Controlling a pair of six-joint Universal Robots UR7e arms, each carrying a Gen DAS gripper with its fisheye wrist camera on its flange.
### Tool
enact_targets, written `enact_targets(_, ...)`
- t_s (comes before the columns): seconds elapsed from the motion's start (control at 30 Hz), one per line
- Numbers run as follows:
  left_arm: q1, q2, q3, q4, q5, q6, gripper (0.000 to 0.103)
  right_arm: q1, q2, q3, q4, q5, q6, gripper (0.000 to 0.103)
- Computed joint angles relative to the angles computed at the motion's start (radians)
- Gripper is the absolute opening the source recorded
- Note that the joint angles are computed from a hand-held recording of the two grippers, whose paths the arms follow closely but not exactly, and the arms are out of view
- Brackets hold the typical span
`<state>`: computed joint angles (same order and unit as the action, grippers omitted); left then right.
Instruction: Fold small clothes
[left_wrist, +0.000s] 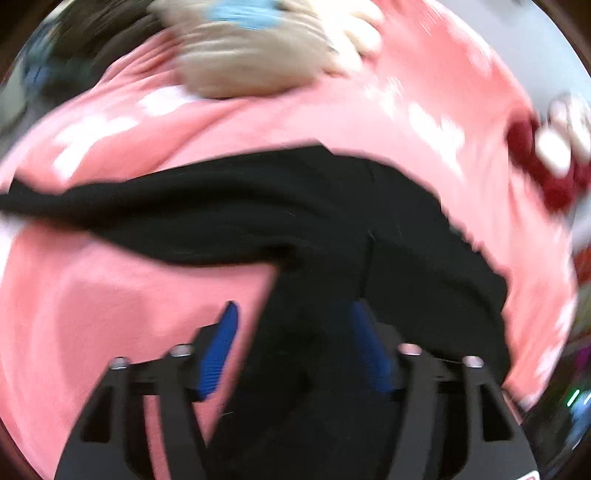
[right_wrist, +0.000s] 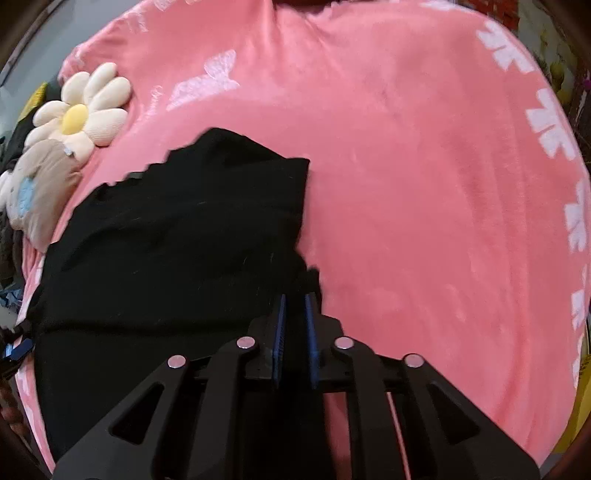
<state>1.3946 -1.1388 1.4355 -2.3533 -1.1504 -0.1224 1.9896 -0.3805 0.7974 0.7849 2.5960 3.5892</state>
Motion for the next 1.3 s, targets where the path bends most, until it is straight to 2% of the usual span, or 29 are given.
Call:
enact_targets(0.03,0.018,-0.011,-0.009,-0.004,-0.019,-0.022,0.068,0.013,-0.008,0.024,-0.004,-0.005,0.002,0.012)
enact_targets(0.13,0.091,-0.026,-0.070,0.002,-0.012,-0.140,0.069,0.062,-0.021,0.095,0.012,-0.035,0.020,0.016)
enact_targets(0.23,0.177,-0.009,-0.179,0.039,0.020,-0.302,0.069,0.112,-0.023,0.154,0.047,-0.082,0.076,0.022)
enact_targets(0.3,0.207,-0.002,-0.227,0.058,0.068,-0.349,0.069,0.137,-0.002,0.148,0.071,-0.117,0.104,0.024)
enact_targets(0.4,0.224,-0.007,-0.266,0.080,0.119,-0.299,0.069,0.164,0.035,0.122,0.104,-0.172,0.140,0.024)
enact_targets(0.5,0.232,0.003,-0.317,0.158,0.076,-0.199,0.069,0.188,0.087,0.061,0.152,-0.214,0.163,0.024)
enact_targets(0.6,0.239,0.086,-0.465,0.352,0.053,-0.188,0.069,0.210,0.162,-0.046,0.220,-0.224,0.157,0.025)
enact_targets(0.7,0.252,0.209,-0.645,0.442,0.038,-0.228,0.069,0.226,0.222,-0.151,0.282,-0.216,0.165,0.039)
enact_targets(0.73,0.252,0.229,-0.665,0.415,0.043,-0.227,0.056,0.228,0.227,-0.161,0.286,-0.214,0.167,0.040)
enact_targets(0.77,0.243,0.240,-0.667,0.375,0.065,-0.215,0.015,0.231,0.240,-0.185,0.308,-0.208,0.174,0.040)
enact_targets(0.8,0.233,0.266,-0.707,0.368,0.081,-0.196,0.004,0.234,0.252,-0.205,0.325,-0.206,0.179,0.040)
enact_targets(0.83,0.221,0.289,-0.747,0.336,0.059,-0.150,0.003,0.238,0.263,-0.223,0.342,-0.203,0.182,0.040)
enact_targets(0.9,0.200,0.305,-0.772,0.233,0.045,-0.070,0.009,0.240,0.292,-0.267,0.381,-0.196,0.182,0.041)
enact_targets(0.93,0.189,0.319,-0.785,0.177,0.071,-0.029,0.036,0.236,0.301,-0.281,0.393,-0.197,0.180,0.042)
enact_targets(0.97,0.178,0.341,-0.816,0.164,0.127,0.007,0.091,0.232,0.309,-0.293,0.400,-0.203,0.177,0.043)
enact_targets(1.0,0.167,0.362,-0.847,0.178,0.207,0.035,0.098,0.230,0.323,-0.317,0.411,-0.211,0.177,0.043)
enact_targets(1.03,0.163,0.369,-0.846,0.170,0.267,0.092,0.096,0.229,0.331,-0.330,0.414,-0.214,0.178,0.043)
enact_targets(1.07,0.162,0.356,-0.817,0.158,0.284,0.122,0.096,0.230,0.339,-0.345,0.413,-0.217,0.176,0.043)
enact_targets(1.13,0.177,0.293,-0.708,0.128,0.243,0.164,0.097,0.229,0.350,-0.362,0.407,-0.227,0.164,0.044)
enact_targets(1.3,0.229,0.228,-0.612,0.186,0.106,0.081,0.096,0.226,0.418,-0.465,0.455,-0.263,0.139,0.046)
